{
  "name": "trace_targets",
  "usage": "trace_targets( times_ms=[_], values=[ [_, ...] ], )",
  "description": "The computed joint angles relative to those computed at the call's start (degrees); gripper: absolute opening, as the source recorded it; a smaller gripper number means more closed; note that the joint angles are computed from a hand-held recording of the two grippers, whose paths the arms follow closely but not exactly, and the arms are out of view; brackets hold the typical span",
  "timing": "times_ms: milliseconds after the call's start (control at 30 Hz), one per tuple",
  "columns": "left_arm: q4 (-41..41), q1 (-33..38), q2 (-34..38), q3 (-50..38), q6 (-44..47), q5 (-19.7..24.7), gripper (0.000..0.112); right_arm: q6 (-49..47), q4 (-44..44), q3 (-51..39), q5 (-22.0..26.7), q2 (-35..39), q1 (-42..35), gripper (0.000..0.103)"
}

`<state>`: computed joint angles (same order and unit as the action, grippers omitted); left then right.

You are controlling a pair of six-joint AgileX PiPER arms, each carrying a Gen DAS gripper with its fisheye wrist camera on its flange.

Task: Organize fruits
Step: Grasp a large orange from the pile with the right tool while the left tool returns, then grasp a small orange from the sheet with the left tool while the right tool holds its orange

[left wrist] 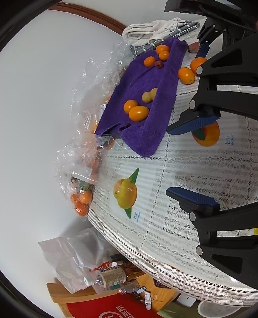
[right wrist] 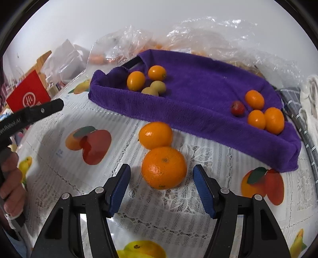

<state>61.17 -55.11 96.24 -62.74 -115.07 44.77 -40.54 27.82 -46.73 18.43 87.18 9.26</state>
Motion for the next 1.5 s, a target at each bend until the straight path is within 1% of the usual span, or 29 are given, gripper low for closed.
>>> trace_targets(
  times_ms=[33,67,100,133,167,267,367,467,600,667,733,800,867,1000,1067,1100,1133,1167,1200,1267,1300,1400,1433,1500],
  values=[
    [-0.18,0.16,-0.06,0.08,-0.06,-0.27,0.053,0.52,-0.71,0.05,-0.24,-0.01,0.26,0.062],
    [-0.48,0.40,-0.19,0.18,0.10,-0.74,0.053,0.24,-0.54,0.10,-0.45,-0.07,0.35,0.057],
    [-0.67,0.72,-0.35,0.29,0.21,-1.52,0.053,0.24,-0.48,0.26,-0.85,-0.17,0.48,0.048],
    [-0.49,0.66,-0.41,0.31,0.05,-1.56,0.053,1.37,-1.36,0.43,-1.86,-0.22,0.72,0.044],
    [-0.28,0.53,-0.40,0.25,-0.06,-1.34,0.053,2.11,-1.93,0.50,-2.26,-0.25,0.84,0.042],
    [-0.73,0.10,0.23,-0.56,1.16,-0.13,0.053,-0.92,1.60,0.60,-1.68,-0.55,-0.32,0.041],
    [-1.13,0.28,0.26,-0.68,1.94,-0.94,0.053,-1.02,1.31,1.65,-1.85,-2.18,-1.18,0.041],
    [-0.62,0.05,0.33,-0.66,1.86,-0.79,0.053,-3.52,2.70,3.36,-2.23,-5.03,-2.63,0.041],
    [-1.94,0.47,0.75,-1.16,3.39,-1.48,0.053,-13.13,9.60,5.20,-0.14,-9.02,-7.58,0.041],
    [-1.05,0.06,0.66,-1.12,3.06,-1.39,0.052,-18.81,13.91,6.27,-0.03,-10.31,-10.26,0.041],
    [-0.93,-0.34,0.99,-1.41,3.34,-0.81,0.052,-23.91,18.39,6.98,1.10,-10.94,-13.45,0.041],
    [-1.45,-0.20,1.28,-1.68,4.22,-1.39,0.053,-27.96,22.58,7.20,2.71,-10.81,-16.89,0.041],
    [-1.56,-0.28,1.57,-2.00,4.53,-1.45,0.053,-29.81,24.29,6.85,4.82,-10.29,-19.92,0.041],
    [-1.14,-1.12,2.43,-2.80,5.71,-1.20,0.053,-31.75,25.59,6.27,6.80,-9.43,-24.38,0.041],
    [-1.14,-1.49,2.53,-3.19,7.38,-2.78,0.052,-33.03,26.28,6.21,7.56,-9.07,-25.61,0.041],
    [-0.53,-1.78,2.07,-2.79,8.17,-5.05,0.052,-34.69,27.32,6.58,7.61,-9.16,-26.34,0.041],
    [1.14,-2.29,1.18,-1.87,8.51,-9.59,0.052,-36.26,28.53,6.98,7.45,-9.22,-26.86,0.041],
    [1.90,-2.53,0.98,-1.62,8.73,-11.84,0.053,-37.66,29.64,7.34,7.55,-9.32,-27.60,0.041],
    [1.51,-3.98,1.42,-2.50,10.89,-13.87,0.053,-38.43,30.12,7.56,8.02,-9.36,-28.53,0.041],
    [-0.19,-5.98,2.62,-4.28,14.34,-15.17,0.053,-39.11,30.31,7.76,8.74,-9.59,-29.87,0.041],
    [-3.15,-7.07,4.16,-6.42,18.27,-16.12,0.053,-39.97,30.66,7.94,9.28,-9.84,-31.07,0.041],
    [-12.72,-8.00,8.29,-12.55,28.38,-15.08,0.053,-41.36,30.46,8.01,11.41,-10.35,-34.69,0.041],
    [-17.40,-7.96,10.44,-15.60,33.38,-14.21,0.053,-41.84,30.39,7.93,12.28,-10.45,-35.87,0.041],
    [-22.02,-8.05,13.22,-19.64,38.88,-12.07,0.053,-43.93,31.07,8.12,13.62,-10.62,-38.16,0.041]
  ],
)
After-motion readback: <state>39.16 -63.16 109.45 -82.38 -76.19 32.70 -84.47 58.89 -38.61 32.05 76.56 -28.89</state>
